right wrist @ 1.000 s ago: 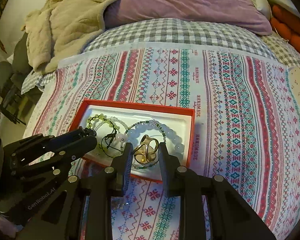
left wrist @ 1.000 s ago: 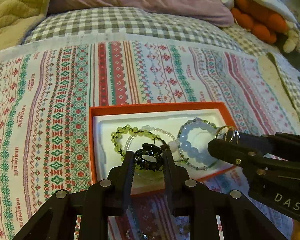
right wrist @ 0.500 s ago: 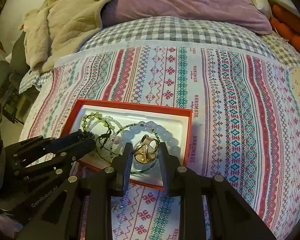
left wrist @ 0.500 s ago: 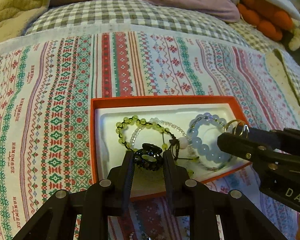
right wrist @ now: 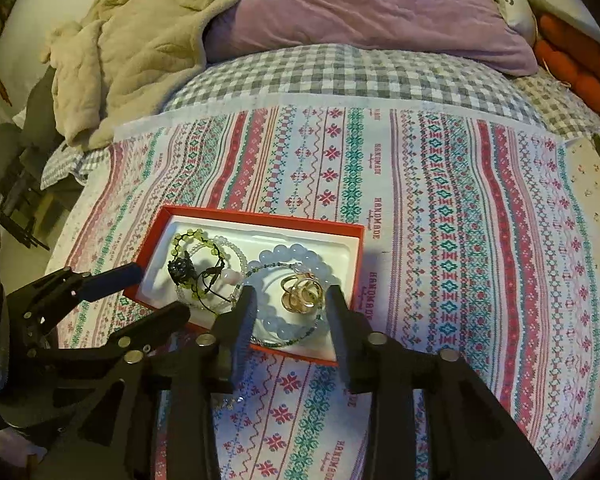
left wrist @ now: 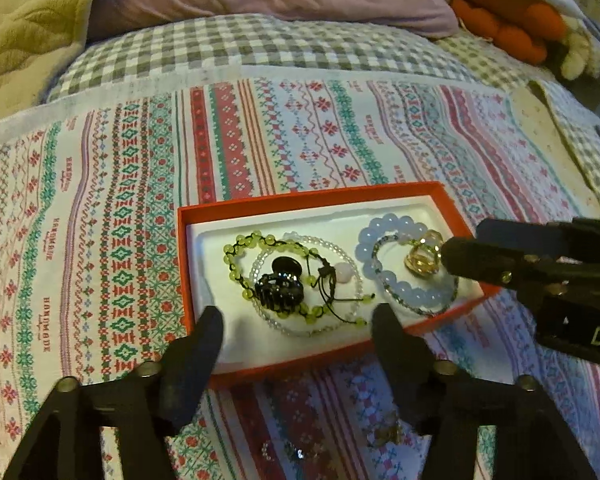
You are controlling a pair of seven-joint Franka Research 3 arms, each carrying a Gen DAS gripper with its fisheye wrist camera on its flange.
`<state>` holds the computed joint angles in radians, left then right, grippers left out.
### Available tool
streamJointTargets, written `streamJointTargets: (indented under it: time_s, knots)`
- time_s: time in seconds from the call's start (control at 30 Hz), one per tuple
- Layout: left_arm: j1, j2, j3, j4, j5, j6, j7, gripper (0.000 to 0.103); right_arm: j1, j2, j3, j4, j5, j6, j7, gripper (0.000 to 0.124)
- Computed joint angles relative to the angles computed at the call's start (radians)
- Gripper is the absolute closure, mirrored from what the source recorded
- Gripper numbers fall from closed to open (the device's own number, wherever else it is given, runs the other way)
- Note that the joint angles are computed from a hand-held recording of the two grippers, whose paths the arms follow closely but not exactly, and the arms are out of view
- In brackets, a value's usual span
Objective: Organize jewelry
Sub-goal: 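Carry the hair tie and gold ring into the red box and release them, then move both tools back from the box toward the small earrings on the cover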
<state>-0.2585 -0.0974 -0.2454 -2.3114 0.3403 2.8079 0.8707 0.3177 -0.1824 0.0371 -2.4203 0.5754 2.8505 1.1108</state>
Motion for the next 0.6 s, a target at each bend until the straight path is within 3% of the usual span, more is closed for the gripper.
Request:
streamJointTargets:
  time_s: [0.07,0.27,0.6]
  knots:
    - [0.0,-0.012,-0.004,-0.003,0.011,-0.013,-0.008,0.025,-0.008,-0.018,0.005,-0.016,-0.021,0.008,0.017,0.076]
    - [-0.008,-0.049,-0.007,-0.021,0.012,-0.04,-0.003,0.014,-0.011,-0.06,0.0,-0.049,-0.048,0.008,0.029,0.059]
    - [-0.017,-0.101,-0.014,-0.063,0.02,-0.081,0.004,0.006,-0.024,-0.106,0.015,-0.103,-0.133,0.009,0.076,0.044]
